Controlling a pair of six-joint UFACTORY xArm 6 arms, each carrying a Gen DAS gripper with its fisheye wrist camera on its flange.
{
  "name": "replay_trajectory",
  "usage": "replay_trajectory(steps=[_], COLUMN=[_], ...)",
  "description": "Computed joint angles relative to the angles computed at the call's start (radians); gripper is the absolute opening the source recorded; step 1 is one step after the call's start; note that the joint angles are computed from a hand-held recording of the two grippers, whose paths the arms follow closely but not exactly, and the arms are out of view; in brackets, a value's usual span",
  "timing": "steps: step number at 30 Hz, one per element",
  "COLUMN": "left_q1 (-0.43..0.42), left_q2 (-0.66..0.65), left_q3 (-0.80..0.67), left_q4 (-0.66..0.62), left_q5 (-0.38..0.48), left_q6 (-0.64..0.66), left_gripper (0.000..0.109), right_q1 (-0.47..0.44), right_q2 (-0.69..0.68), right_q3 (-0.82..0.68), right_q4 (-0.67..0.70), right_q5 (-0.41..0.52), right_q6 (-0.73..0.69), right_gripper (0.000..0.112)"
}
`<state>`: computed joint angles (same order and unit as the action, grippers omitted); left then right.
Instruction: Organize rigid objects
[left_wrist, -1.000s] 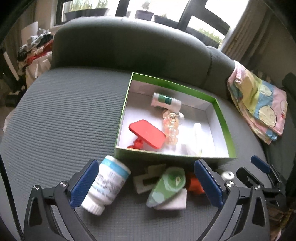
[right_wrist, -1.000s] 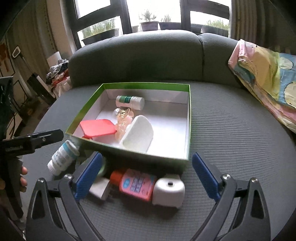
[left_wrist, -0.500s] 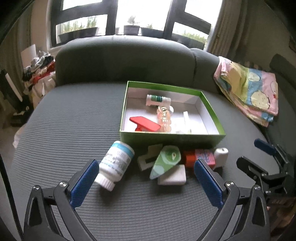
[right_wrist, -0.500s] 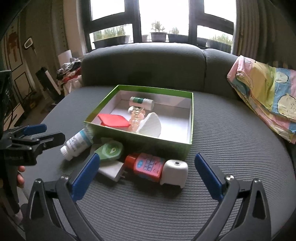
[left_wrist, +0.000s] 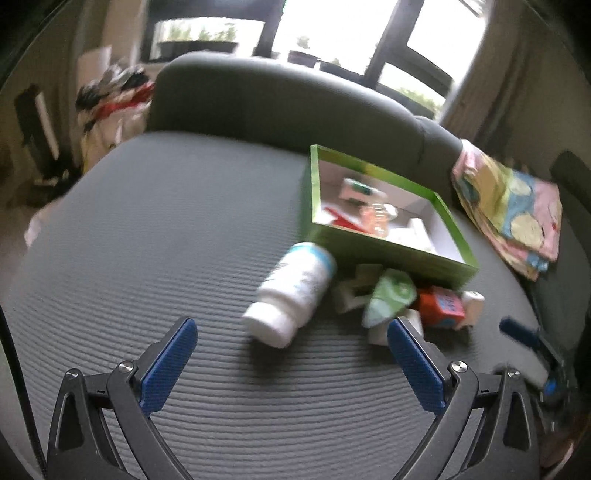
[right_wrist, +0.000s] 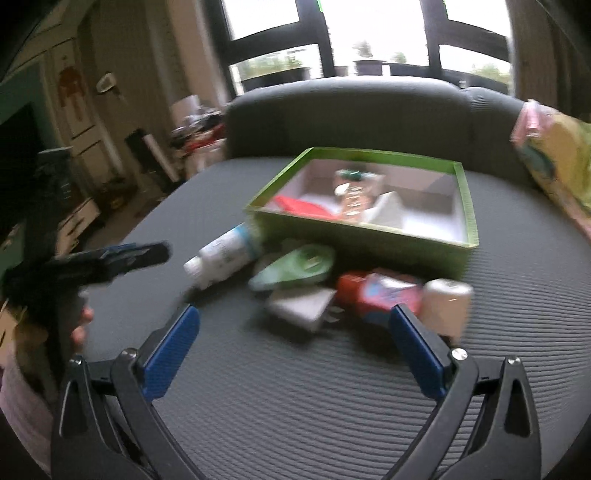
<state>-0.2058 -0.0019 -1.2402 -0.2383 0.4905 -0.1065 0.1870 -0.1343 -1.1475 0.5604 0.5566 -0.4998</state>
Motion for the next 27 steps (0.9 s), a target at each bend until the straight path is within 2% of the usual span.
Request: replay_trajectory(steps=[4,7,9,12,14,19,23,26,27], left_q1=[0.026,0.035,0.041,0.056,0.068,0.087,0.073,0.058,0.057], left_q2=[0.040,0.063,0.061,0.061,0.054,0.043,0.038,0.056,0.066], left_q3=[-0.010,-0.045,-0.037,-0.026,-0.002,0.014,0.017,0.006,0.000], left_q4=[-0.144,-0.256,-0.337,-0.395,-0.387,-0.417,-0.444,-0.423,-0.416], left_q5=[-0.002,0.058,0.069,0.071,0.031,0.041,0.043,0.030,0.029], left_q6=[0.120,0.248,0.314,0.354,0.345,0.424,0.528,0.533,0.525], left_gripper=[0.102,0.102,0.102,0.102,0.102,0.102,0.102,0.101,0.098], right_q1=[0.050,0.077,0.086,0.078,0.067,0.013,0.004,0.037,0.053], right_q2=[0.023,0.077,0.119,0.189,0.231,0.339,0.401,0.447,0.464], right_q3=[0.005,-0.049,-0.095,-0.179,-0.229,-0.362,-0.454,-0.521,-0.543], right_q4=[0.079,0.096,0.125,0.219,0.262,0.365,0.430,0.381,0.354], right_q5=[0.007,0.046,0.075,0.170,0.219,0.374,0.447,0.449,0.439], right_q6=[-0.117,-0.165,-0.178,-0.183,-0.159,-0.018,0.061,0.143,0.168], right_gripper=[0.102,0.102,0.102,0.101,0.100,0.100,0.100,0.098,0.097])
